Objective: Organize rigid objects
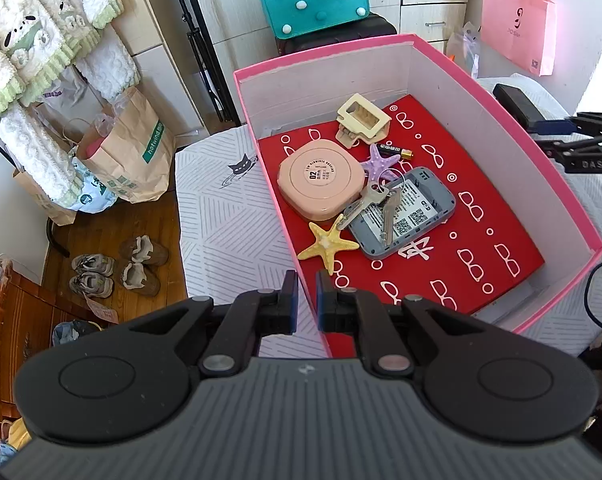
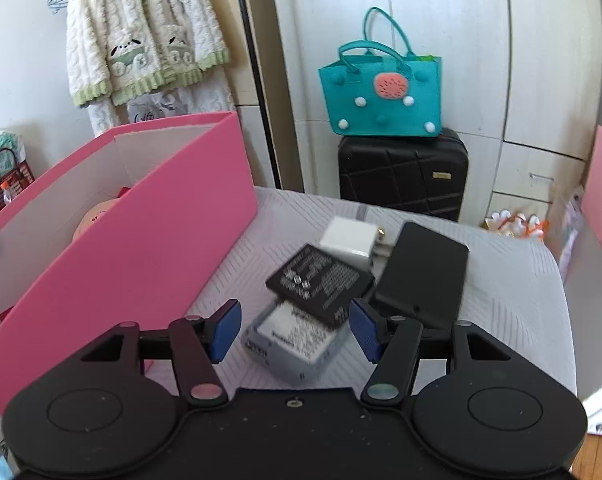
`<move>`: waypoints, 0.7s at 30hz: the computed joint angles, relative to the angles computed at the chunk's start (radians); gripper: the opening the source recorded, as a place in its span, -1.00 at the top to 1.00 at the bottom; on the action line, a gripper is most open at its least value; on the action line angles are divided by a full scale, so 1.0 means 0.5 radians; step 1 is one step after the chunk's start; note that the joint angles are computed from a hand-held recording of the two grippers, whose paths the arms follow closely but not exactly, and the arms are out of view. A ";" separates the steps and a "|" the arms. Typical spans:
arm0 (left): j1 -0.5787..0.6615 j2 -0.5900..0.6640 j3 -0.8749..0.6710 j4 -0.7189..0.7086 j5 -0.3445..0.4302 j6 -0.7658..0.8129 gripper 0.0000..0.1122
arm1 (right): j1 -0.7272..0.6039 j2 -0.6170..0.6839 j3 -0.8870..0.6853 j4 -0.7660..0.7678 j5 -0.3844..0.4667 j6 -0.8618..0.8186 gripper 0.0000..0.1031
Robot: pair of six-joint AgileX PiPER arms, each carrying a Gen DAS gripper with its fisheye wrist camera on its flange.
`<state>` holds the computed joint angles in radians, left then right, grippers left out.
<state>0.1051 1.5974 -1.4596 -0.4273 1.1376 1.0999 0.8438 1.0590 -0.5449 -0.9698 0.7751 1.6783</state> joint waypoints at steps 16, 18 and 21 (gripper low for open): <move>0.031 0.027 -0.008 -0.057 0.022 0.069 0.85 | 0.018 0.638 -0.284 -0.154 0.234 0.571 -0.74; 0.037 0.029 -0.008 -0.067 0.028 0.083 0.85 | 0.019 0.701 -0.334 -0.147 0.286 0.546 -0.74; 0.037 0.035 -0.018 -0.072 0.039 0.096 0.85 | 0.014 0.761 -0.375 -0.153 0.322 0.495 -0.74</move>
<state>0.1238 1.6151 -1.4684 -0.4631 1.1573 1.1477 0.8510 1.4393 -0.7324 -1.0464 0.9360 1.9256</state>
